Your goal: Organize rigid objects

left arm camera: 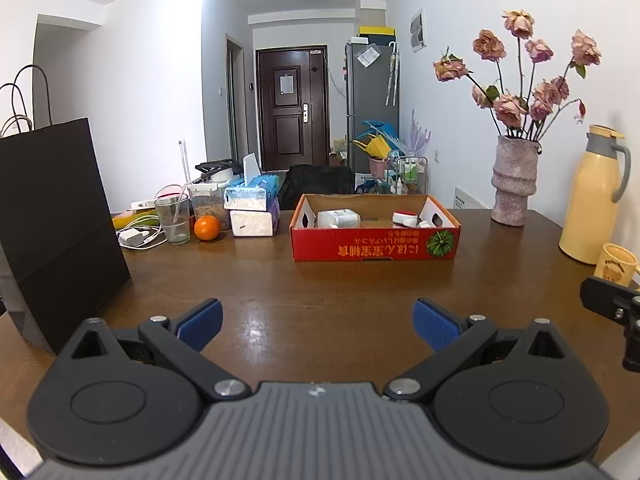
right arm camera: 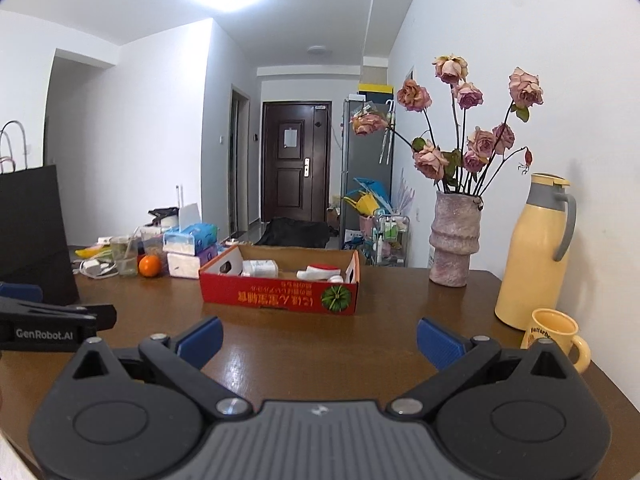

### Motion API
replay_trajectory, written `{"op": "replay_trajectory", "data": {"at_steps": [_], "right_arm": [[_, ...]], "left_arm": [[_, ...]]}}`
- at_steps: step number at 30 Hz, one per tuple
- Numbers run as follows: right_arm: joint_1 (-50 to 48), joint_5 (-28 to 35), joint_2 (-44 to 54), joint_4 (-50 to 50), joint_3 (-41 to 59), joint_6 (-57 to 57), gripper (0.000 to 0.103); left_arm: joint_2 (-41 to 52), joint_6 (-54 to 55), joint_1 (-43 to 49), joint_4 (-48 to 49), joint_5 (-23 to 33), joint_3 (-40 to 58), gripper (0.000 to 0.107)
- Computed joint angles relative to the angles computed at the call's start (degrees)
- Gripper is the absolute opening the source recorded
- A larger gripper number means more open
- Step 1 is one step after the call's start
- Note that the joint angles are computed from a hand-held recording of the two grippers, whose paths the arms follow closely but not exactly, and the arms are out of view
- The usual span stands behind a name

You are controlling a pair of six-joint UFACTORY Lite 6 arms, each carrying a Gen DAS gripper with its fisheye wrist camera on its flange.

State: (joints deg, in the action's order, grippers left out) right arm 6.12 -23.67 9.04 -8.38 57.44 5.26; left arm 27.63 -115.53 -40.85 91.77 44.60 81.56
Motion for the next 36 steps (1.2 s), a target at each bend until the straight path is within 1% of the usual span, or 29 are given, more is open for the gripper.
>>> {"op": "replay_trajectory", "data": {"at_steps": [7,15,36], "right_arm": [[0.16,-0.82,-4.71,-0.99,-5.86,0.35,0.103],[0.47,-1.41,-6.65,-0.90,-8.26,0.00,0.103],[0.78,-0.84,-6.47,-0.02,-7.87,-0.84,0.103]], "left_arm": [[-1.82,0.26,-2.64,-1.26,2.99,-2.40,0.103],[-2.55,0.17,-3.48,-1.14,3.56,-3.32,0.103],[-2.28,1.10,-3.01,-2.05,2.92,-2.82,0.103]]}}
